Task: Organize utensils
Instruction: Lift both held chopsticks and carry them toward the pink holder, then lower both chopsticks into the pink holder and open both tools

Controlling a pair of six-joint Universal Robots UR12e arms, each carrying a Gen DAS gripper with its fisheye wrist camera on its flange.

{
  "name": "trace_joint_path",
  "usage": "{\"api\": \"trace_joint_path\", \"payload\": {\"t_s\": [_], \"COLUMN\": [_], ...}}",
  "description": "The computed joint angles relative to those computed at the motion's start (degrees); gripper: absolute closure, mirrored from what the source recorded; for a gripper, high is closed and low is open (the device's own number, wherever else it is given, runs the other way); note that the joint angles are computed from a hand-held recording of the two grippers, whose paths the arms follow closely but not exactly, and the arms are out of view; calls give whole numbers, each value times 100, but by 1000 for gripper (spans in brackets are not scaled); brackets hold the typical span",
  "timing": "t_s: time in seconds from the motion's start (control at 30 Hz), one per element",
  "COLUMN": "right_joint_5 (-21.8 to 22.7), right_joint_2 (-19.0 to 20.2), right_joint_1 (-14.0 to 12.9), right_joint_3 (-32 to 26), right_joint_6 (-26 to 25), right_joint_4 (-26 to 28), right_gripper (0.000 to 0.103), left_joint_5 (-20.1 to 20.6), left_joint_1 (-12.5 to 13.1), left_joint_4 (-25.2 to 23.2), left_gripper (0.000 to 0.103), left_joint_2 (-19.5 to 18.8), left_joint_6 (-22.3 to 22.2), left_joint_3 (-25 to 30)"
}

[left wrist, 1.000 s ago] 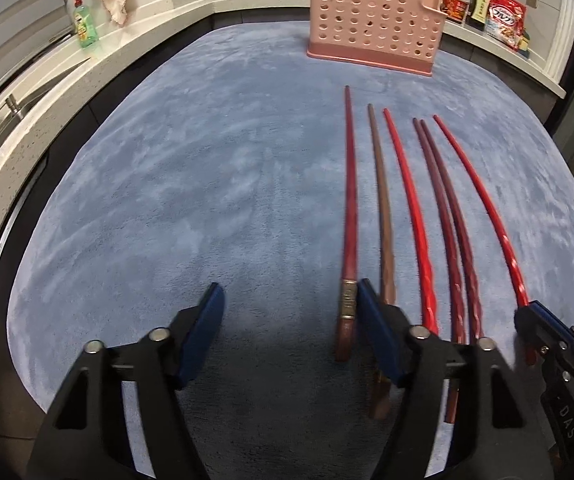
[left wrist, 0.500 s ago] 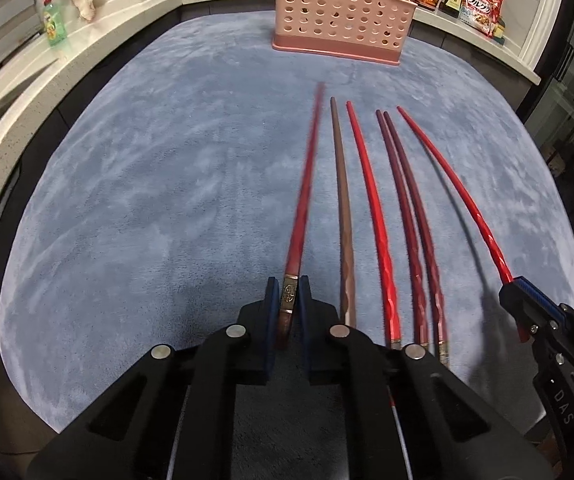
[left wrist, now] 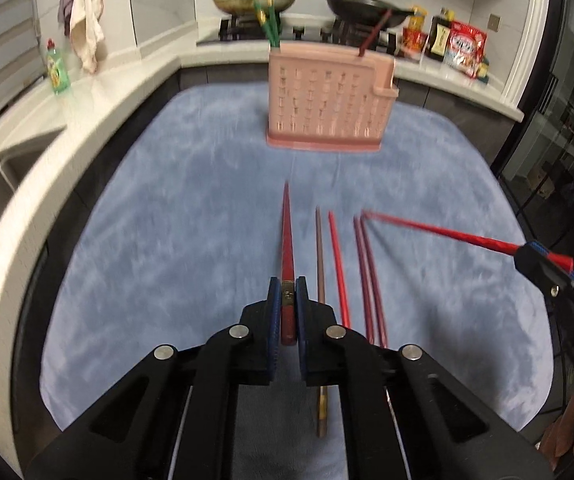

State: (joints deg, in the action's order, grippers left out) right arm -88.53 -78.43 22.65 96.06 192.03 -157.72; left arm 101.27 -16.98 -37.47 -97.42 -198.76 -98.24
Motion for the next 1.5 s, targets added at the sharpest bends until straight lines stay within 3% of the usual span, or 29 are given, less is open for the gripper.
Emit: {"api": "trace_joint_path", "payload": {"t_s": [0.2, 0.73, 1.27, 1.5], "right_joint_5": [39, 364, 327, 359], "right_joint_2": [209, 654, 1683, 2158], "right_joint_1": [-76, -255, -361, -362], "right_joint_3": [-438, -1380, -3263, -3948], "right_joint_6": [-66, -91, 53, 130], "right_joint_4": [-188, -289, -723, -378], "right_gripper": [96, 96, 96, 96], "left_joint_5": [94, -447, -55, 54], "left_joint_1": [56, 450, 463, 502], "left_joint_4": [191, 314, 1048, 1054], "left_gripper": [96, 96, 96, 96], "left_joint_2": [-119, -513, -1319, -1703], "left_joint_6": [225, 498, 701, 661], "left_joint_3": [335, 1399, 3021, 3364]}}
